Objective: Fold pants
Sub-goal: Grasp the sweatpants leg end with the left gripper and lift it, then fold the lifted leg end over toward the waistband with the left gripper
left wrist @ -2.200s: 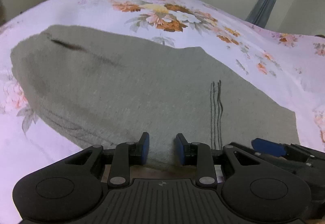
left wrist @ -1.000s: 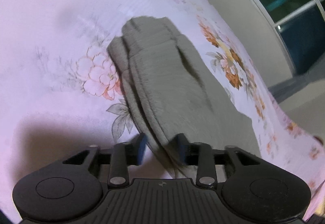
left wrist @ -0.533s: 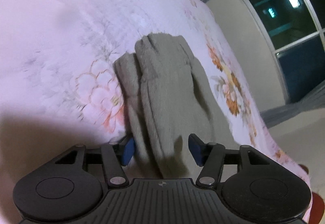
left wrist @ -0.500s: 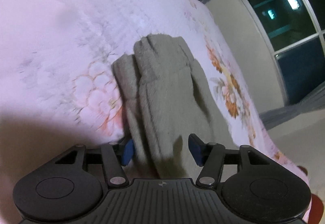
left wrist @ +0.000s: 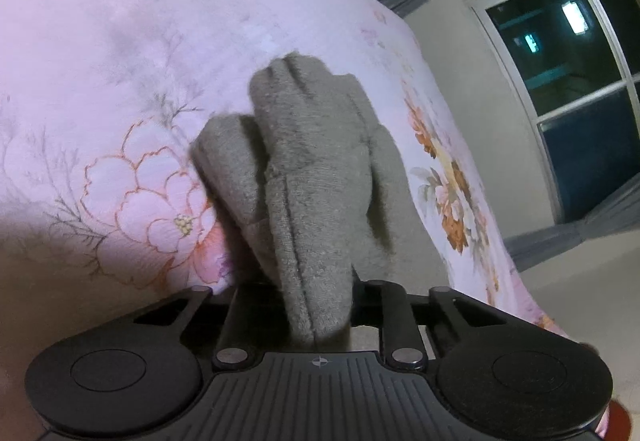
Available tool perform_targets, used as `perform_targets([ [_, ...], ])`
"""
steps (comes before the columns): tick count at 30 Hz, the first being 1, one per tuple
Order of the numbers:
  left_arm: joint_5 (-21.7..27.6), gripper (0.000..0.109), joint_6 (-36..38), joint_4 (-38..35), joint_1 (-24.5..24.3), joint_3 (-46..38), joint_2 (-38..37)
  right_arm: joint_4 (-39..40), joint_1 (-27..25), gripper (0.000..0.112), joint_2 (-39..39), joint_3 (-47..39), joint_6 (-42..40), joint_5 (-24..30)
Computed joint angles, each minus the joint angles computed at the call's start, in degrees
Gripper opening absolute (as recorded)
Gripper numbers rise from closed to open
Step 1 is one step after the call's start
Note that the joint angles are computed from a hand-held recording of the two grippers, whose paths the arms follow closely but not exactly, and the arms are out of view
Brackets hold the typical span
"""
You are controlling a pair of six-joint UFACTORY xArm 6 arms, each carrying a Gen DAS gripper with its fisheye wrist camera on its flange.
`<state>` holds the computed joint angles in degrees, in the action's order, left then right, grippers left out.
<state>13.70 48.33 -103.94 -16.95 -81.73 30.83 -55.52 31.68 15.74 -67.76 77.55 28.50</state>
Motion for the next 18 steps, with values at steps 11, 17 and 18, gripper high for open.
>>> perform_targets([
  [11,-4.11,0.016,35.92,-11.71,-7.61,-2.24,-8.64,-8.29,-3.98,0.068,-7.09,7.83,19.11,-8.6],
  [17,-0.95,0.016,33.86,0.98,-14.94,-2.11,-10.48,-10.79,-6.29,0.068,-15.66,15.79,23.12,-6.32],
  [18,-0.44,0.016,31.89,4.25,-16.21,-2.0,-10.42,-11.25,-6.77,0.068,-18.12,18.06,24.07,-5.34],
])
